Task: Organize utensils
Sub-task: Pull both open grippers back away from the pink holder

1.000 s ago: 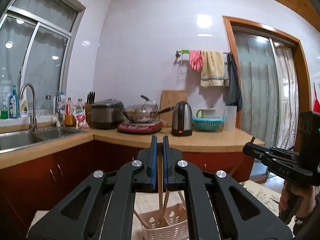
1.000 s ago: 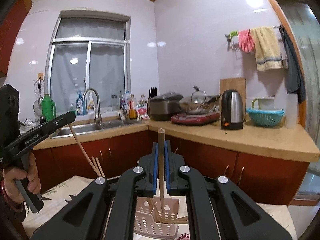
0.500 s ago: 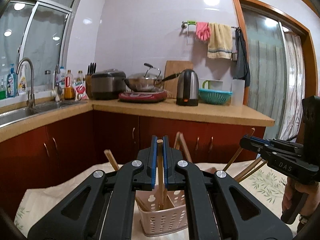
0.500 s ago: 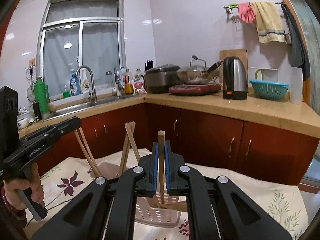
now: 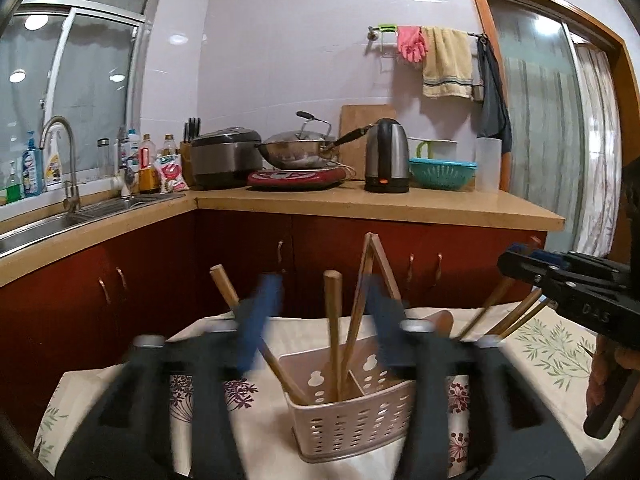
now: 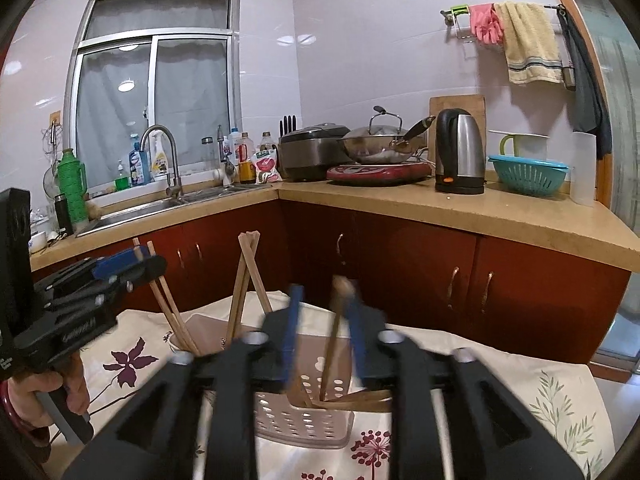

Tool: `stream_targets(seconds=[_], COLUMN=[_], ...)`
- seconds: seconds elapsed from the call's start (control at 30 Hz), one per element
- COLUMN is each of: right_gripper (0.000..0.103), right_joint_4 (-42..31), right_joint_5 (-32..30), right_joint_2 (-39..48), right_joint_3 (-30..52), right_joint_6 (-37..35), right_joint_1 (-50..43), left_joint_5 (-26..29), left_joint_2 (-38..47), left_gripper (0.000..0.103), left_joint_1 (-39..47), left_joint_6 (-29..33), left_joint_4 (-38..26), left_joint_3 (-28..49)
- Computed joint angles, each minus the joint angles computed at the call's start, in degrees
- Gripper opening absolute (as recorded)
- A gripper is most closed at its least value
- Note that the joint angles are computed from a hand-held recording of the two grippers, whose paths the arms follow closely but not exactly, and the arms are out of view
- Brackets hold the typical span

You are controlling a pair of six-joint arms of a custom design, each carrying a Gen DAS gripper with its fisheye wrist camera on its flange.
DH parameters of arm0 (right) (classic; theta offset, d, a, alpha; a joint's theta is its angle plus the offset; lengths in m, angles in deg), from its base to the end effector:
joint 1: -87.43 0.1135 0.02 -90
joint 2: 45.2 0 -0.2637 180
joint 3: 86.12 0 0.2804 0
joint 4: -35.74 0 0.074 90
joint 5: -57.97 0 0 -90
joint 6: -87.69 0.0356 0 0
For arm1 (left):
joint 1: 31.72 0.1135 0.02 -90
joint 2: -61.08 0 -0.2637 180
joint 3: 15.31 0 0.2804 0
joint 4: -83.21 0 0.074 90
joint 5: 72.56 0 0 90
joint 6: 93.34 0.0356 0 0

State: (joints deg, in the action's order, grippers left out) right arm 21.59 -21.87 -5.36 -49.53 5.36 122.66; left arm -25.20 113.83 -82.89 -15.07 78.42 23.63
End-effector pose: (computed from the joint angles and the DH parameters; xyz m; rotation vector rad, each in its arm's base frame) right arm 0.1682 0.1111 0.2339 -0.3286 1.8555 0.3495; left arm 0.1615 -0.1622 0.2245 0.1278 1.8037 -0.0731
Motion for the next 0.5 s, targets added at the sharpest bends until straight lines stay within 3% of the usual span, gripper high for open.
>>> stream_targets(seconds=[0.03,0.17,0.37,0.5], right_gripper=[0.047,0.062,0.072,0.077], right_joint_4=[-0.3,-1.7,-6.0,-9.9], right_joint_5=[0.7,2.2,3.2,6.1], right_joint_2=[-0.9,-3.3,-8.8,-13.4], right_joint_3=[-0.2,-0.3,-0.8,-1.0], right_joint_6=[0.0,-0.4,0.4,1.1], right_joint_1=[0.4,1.2,1.3,3.2], left_joint_5=[0.1,-2.6,-6.8,-12.4], left_joint_2=[-0.7,-1.4,-2.9,-4.3], left_gripper=[0.061,0.075,0.086,0.09], left_joint_1=[-0.2,-2.2,-5.8,-10.2], left_joint_6=[-0.3,-1.0,-3.1,-4.4], left_joint_4=[-0.3,-2.7,-6.4,-9.0], left_joint_3=[-0.3,0.4,1.2,1.2])
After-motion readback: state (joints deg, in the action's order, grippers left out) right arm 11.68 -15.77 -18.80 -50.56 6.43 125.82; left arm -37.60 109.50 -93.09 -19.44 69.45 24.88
